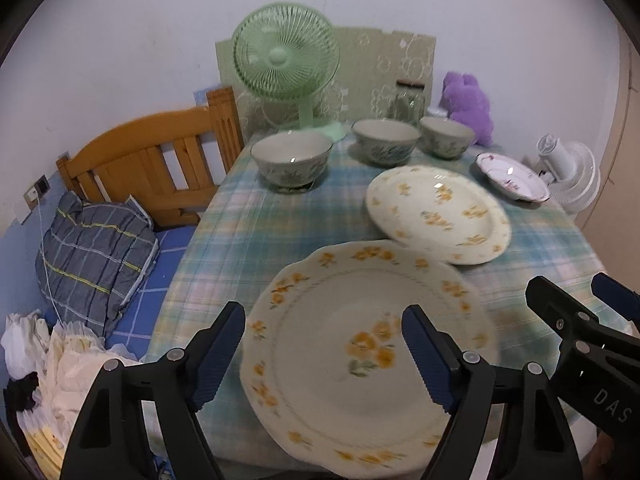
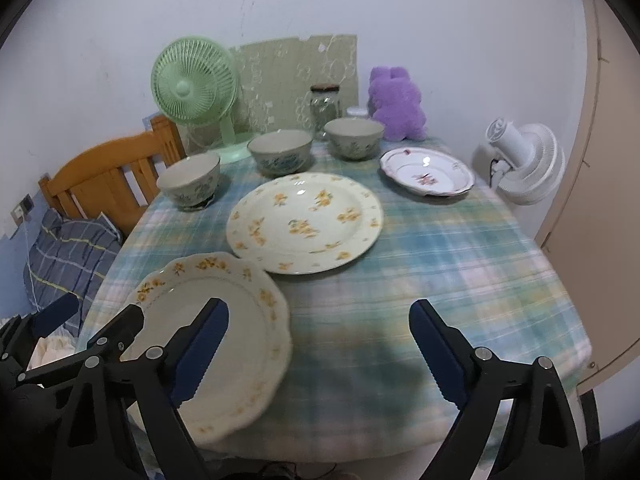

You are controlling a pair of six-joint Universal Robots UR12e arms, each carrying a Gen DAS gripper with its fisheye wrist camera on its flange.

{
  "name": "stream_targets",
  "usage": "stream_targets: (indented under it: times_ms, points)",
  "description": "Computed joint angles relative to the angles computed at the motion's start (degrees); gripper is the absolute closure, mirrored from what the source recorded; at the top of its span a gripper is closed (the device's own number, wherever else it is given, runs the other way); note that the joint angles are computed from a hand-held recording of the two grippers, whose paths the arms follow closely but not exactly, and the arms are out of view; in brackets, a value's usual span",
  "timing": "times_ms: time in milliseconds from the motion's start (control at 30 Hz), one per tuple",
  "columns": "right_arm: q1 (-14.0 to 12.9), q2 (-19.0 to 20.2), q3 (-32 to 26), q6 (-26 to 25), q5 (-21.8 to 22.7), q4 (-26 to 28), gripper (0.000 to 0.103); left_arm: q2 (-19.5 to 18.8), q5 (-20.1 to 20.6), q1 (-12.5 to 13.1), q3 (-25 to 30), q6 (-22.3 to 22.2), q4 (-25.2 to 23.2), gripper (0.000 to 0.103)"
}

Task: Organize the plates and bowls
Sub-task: 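Grasp the rim of the scalloped yellow-floral plate with both grippers, then lift and carry the scalloped plate with both grippers toward the white fan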

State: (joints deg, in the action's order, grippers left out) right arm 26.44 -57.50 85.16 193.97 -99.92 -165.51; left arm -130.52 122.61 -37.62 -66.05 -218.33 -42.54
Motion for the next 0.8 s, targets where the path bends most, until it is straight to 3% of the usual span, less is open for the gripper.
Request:
stream_targets:
  times_ms: [433,567,800]
  points:
    - [2.2,6.5,-9.6,4.4,-1.9,13.3,0.020,-0.2,-10.8,4.2,-2.5,3.6,-1.4,0.026]
    - [2.4,7.9,-11.6,4.7,-2.8,16.3,0.022,-0.8,-12.8,4.8,-2.0,3.3,-1.9,0.028]
    - [1.7,9.6,-14.3,4.2,-0.4,21.2,0.027,-1.8,-15.5,5.5,0.0,2.2,-5.9,0.032]
